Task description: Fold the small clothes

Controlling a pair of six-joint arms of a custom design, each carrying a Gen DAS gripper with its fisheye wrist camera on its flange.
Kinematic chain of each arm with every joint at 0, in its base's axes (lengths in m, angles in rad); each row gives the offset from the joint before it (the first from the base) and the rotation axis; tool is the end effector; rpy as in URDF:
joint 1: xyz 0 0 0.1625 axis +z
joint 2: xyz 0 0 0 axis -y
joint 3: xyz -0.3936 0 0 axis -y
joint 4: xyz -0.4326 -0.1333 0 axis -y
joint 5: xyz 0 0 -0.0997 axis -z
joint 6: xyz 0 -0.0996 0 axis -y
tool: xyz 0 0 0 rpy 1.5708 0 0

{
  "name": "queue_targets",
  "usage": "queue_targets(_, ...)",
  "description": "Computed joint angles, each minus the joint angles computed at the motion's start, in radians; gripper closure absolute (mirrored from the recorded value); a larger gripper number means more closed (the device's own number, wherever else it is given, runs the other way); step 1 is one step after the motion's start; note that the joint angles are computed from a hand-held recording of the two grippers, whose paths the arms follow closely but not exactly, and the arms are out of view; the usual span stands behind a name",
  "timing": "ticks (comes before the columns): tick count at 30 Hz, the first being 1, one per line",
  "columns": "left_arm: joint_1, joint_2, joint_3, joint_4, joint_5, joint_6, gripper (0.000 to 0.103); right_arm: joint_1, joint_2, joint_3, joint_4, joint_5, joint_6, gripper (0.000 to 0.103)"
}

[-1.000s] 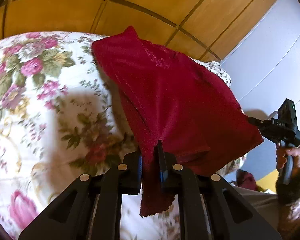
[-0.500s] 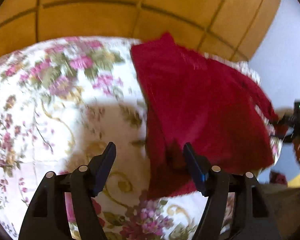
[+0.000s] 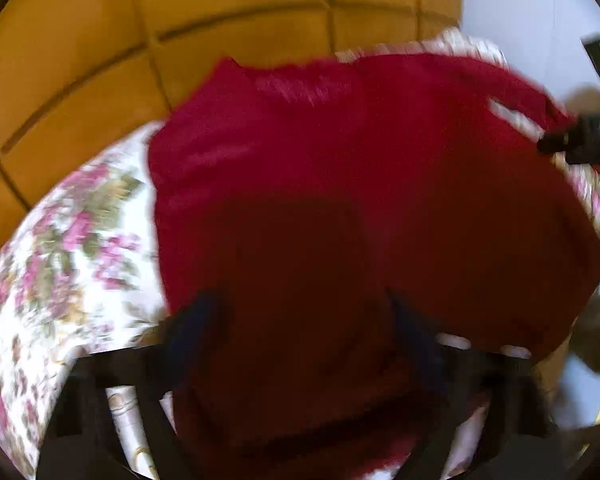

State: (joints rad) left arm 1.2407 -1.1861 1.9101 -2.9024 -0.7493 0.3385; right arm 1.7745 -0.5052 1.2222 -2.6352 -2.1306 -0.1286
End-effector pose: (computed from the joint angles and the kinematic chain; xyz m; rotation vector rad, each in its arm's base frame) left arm 0.0031 -0.6272 0.2420 0.4444 2.2081 -0.6956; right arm 0.2392 -0.7603 0.0233 0.2957 -2.5428 0.4759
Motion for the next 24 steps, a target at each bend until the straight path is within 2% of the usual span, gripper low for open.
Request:
queue_targets(1,0.003,-0.008,-0.001,0.006,-0.021,-0.005,0.050,-0.003,0.006,-0.007,0.028,-0.006,0.020,0.003)
queue_targets(2,0.001,-0.009,-0.016,0.029,-0.025,-0.005,0.074,-0.004,0.008,-0.008,0.043,-0.007,0.035,0.003)
queue_targets(3,0.001,-0.015,-0.024,0.052,-0.024,-0.005,0.088,-0.007,0.009,-0.011,0.064,-0.006,0.056,0.003)
queue_targets(7,0.027,-0.092,-0.108,0.231,-0.146,-0.137,0.091,-0.014,0.010,-0.019,0.105,-0.003,0.111,0.002)
queue_targets(9,0.039,-0.106,-0.155,0.246,-0.150,-0.154,0.091,-0.014,0.006,-0.015,0.118,-0.004,0.129,0.002)
queue_targets(14,0.083,-0.085,-0.311,0.289,-0.107,-0.206,0.091,-0.013,0.017,-0.027,0.143,-0.014,0.132,0.002)
queue_targets(17,0.123,-0.033,-0.433,0.259,-0.032,-0.196,0.091,-0.014,0.024,-0.039,0.152,-0.013,0.139,0.002)
queue_targets(20,0.159,0.045,-0.567,0.144,0.086,-0.137,0.091,-0.014,0.025,-0.042,0.160,-0.012,0.147,0.002)
queue_targets(22,0.191,0.094,-0.654,0.076,0.163,-0.145,0.080,-0.014,0.033,-0.052,0.164,-0.012,0.149,0.002)
queue_targets(24,0.212,0.107,-0.687,0.056,0.209,-0.232,0.029,-0.015,0.035,-0.055,0.166,-0.012,0.147,0.002)
